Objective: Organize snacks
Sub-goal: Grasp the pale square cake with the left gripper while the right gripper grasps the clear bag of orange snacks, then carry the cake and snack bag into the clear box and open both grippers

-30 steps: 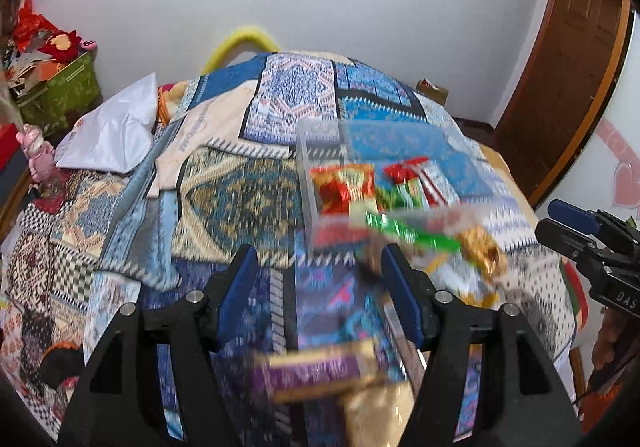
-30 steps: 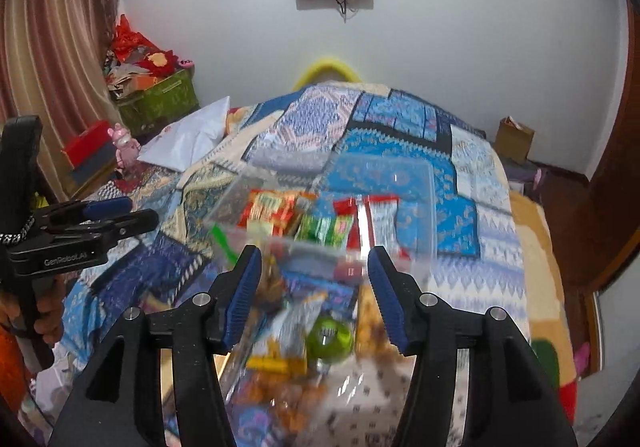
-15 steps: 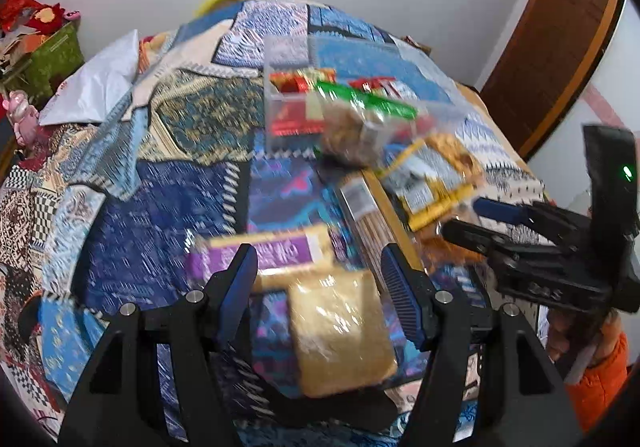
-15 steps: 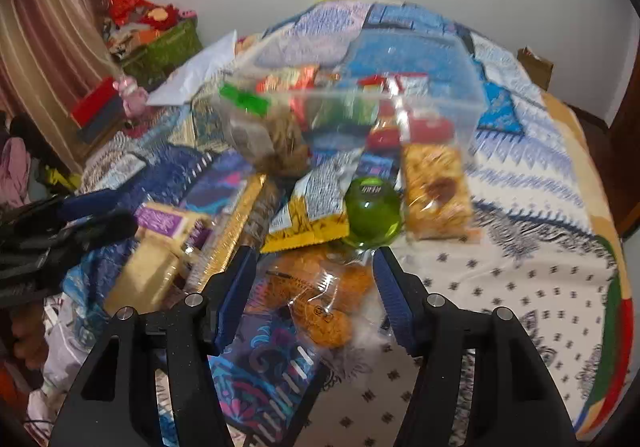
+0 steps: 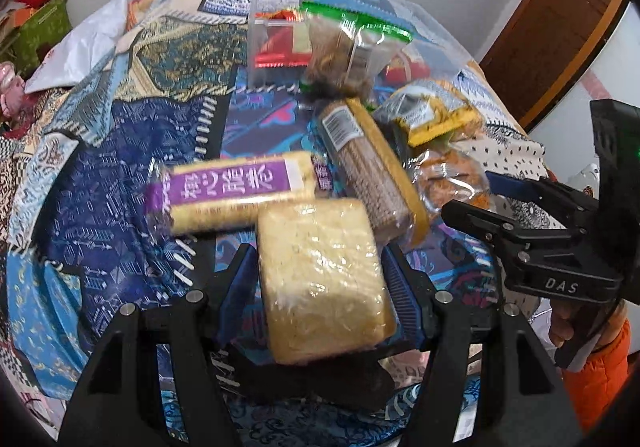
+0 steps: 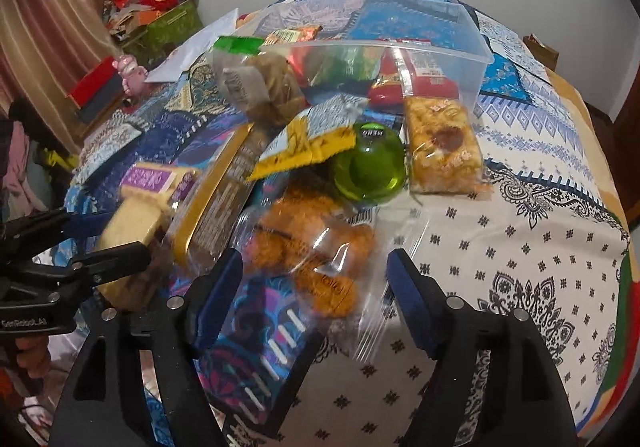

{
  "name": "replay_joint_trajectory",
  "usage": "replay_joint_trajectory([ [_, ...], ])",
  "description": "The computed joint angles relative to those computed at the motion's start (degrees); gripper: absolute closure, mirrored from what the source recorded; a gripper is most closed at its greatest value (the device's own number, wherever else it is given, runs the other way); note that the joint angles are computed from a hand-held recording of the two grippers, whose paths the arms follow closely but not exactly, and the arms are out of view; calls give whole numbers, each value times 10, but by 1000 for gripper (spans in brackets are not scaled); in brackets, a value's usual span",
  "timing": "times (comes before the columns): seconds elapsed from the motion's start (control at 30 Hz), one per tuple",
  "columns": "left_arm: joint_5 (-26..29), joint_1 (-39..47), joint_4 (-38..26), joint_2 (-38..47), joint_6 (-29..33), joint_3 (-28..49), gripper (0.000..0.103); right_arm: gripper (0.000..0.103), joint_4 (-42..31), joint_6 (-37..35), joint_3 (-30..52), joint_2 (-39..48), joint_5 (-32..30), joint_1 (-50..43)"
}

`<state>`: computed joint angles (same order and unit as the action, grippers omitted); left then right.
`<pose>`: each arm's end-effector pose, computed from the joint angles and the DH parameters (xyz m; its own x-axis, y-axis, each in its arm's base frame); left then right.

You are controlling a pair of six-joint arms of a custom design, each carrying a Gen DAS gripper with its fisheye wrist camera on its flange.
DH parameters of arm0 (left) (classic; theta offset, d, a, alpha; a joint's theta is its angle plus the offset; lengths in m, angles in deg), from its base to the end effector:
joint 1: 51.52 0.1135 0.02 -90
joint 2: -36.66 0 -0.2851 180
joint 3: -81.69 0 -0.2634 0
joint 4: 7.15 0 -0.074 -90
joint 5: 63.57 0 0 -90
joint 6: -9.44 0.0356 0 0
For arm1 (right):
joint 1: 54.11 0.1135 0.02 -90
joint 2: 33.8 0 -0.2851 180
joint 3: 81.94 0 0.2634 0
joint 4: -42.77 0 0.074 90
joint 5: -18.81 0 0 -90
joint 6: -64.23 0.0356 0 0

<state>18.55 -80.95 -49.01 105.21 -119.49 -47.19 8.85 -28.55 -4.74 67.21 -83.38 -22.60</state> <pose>0.1965 -0.1052 0.2060 -0.8500 -0.2351 -0.4713 -0.1393 0.9634 -0.2292 0.3145 0.2016 0.1950 -0.6906 -0.4790 -0.5419 -0.6412 0.7521 0.1524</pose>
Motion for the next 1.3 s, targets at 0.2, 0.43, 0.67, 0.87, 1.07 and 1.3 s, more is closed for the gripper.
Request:
replay_joint_trajectory([
  [0.2,-3,-2,22,-5,-4,-15,39,15,8,-6,10,16,33,20],
  [0.43,-20,-13,33,-14,-4,-27,41,0,12,-7,34,47,56,28],
  [0.67,-36,-26,26,-31,-5,-31,44,3,15,13,31,51,36,16],
  [0.87,-49,-29,6,-66,-7,-27,47,37,30,19,6,25,18,15],
  [1.07,-69,-27,-12,-96,3,-11,47,46,43,32,-16,1,-5,0],
  [1.3,-75,3,-9,-100,35,25,47,46,46,36,-34,-54,-11,-10],
])
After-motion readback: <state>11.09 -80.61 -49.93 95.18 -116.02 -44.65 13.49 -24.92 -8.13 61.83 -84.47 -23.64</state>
